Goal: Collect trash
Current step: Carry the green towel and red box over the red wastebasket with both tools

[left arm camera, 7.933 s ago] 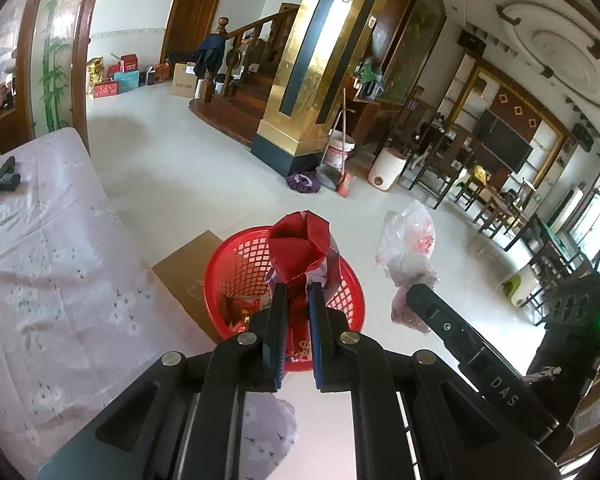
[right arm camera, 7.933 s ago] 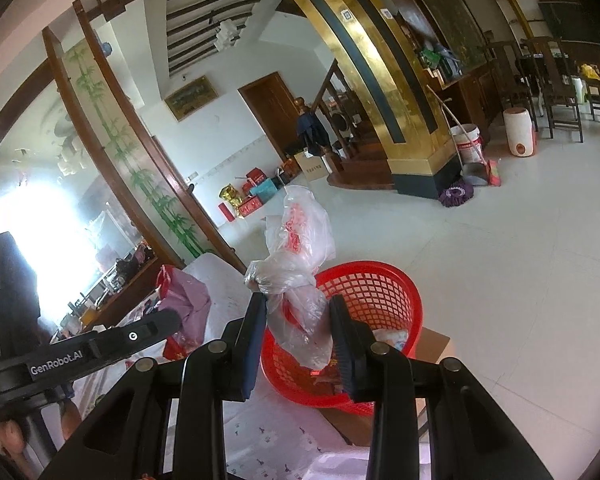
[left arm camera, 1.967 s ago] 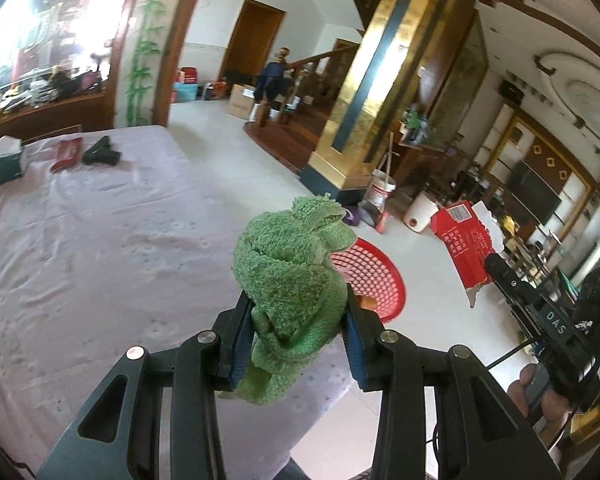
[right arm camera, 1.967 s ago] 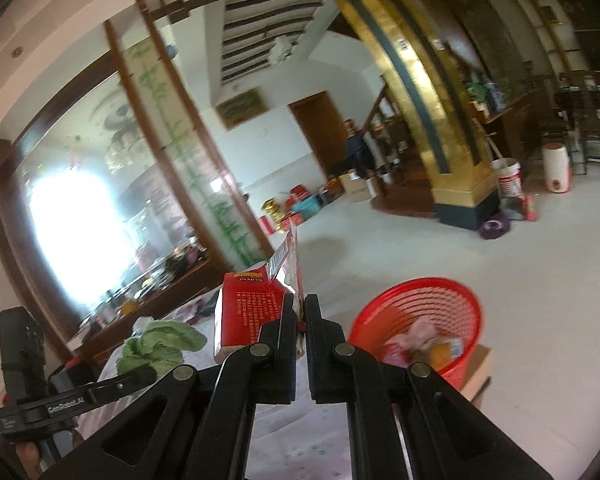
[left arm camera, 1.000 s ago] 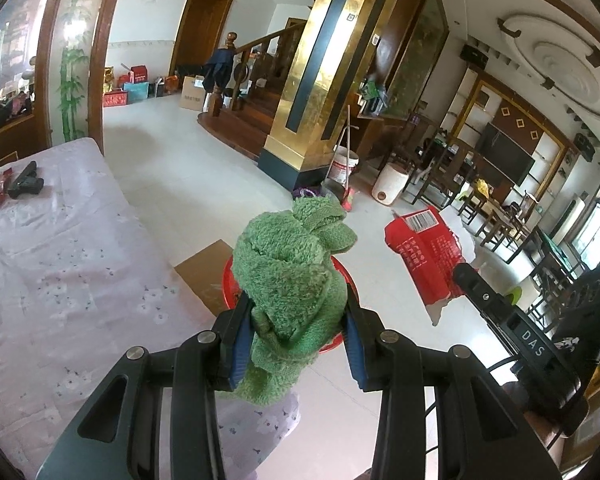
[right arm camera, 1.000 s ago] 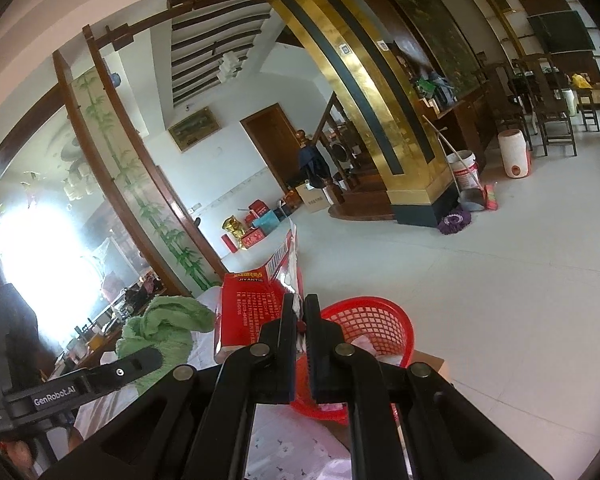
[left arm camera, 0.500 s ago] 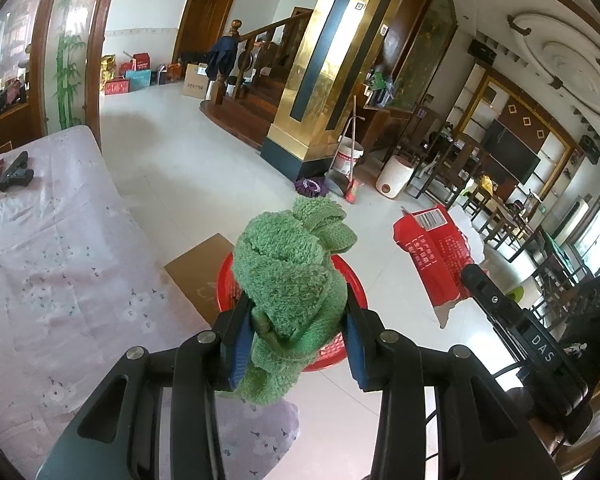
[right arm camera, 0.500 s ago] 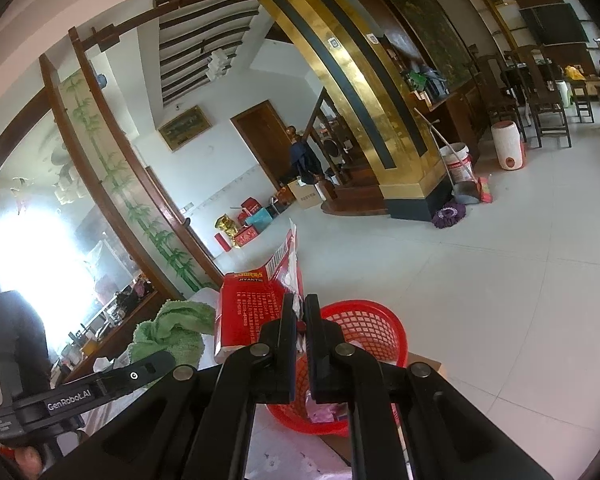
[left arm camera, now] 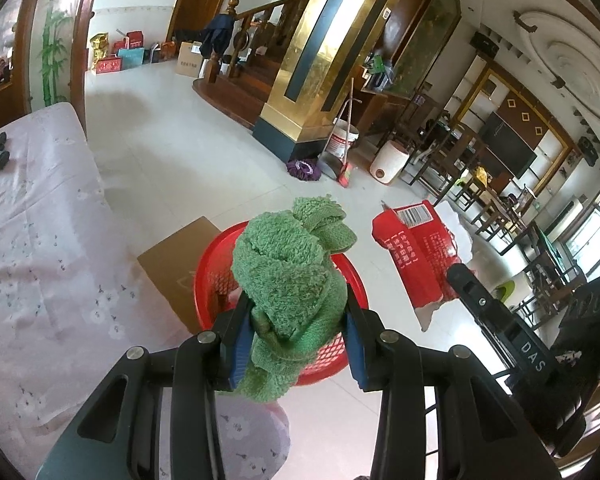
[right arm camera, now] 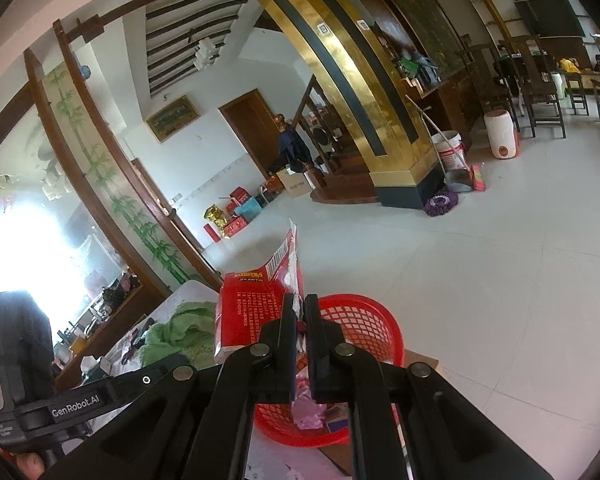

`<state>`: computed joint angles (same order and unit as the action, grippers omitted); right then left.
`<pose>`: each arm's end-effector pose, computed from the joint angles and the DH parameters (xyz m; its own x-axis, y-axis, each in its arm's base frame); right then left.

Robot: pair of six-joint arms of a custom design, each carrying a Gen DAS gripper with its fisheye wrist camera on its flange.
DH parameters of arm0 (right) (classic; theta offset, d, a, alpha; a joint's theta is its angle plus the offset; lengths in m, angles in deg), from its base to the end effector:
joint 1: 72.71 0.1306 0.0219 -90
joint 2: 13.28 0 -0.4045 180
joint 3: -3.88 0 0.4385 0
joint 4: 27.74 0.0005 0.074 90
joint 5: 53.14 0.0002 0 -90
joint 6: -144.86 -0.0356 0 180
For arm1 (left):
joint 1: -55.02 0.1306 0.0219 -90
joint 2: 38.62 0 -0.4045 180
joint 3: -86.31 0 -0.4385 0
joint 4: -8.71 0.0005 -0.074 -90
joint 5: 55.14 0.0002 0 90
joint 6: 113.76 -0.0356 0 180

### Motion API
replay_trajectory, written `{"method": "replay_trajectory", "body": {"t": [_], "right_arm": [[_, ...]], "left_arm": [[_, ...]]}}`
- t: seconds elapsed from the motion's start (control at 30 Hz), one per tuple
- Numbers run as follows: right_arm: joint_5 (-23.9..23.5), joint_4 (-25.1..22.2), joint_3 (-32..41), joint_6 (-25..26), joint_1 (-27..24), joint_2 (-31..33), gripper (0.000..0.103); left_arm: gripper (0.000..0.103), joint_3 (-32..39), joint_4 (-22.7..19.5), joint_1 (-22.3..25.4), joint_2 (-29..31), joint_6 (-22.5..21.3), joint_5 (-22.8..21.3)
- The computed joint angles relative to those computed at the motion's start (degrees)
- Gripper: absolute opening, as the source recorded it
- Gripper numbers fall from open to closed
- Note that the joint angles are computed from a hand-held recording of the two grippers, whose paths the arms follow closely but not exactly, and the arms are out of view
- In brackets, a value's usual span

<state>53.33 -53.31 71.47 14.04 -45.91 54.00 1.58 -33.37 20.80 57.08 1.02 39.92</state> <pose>0.3635 0.1717 0.4598 -0.4213 0.4895 -0.7635 0.0950 0.8610 0.4996 0.4785 -0.3298 0.4557 -0.7646 0.0151 -0.6443 0.3232 0.8739 -0.3631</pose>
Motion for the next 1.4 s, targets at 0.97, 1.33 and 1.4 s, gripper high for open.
{"method": "replay_trajectory", "body": {"t": [0.97, 1.33, 1.4], "right_arm": [[-0.64, -0.55, 0.21, -1.23, -1.5, 2.01, 0.004], [-1.13, -0.39, 0.36, -1.29, -2.03, 2.88, 0.004], [-1.36, -0.29, 0.25, -1.4, -2.2, 3.02, 0.004]], "left_arm": [[0.038, 2.39, 0.63, 0.99, 3.96, 1.67, 4.46], [0.038, 3.25, 0.01, 0.93, 5.52, 1.97, 4.85], [0.038, 3.26, 0.08, 0.91, 5.69, 2.1, 5.02]]}}
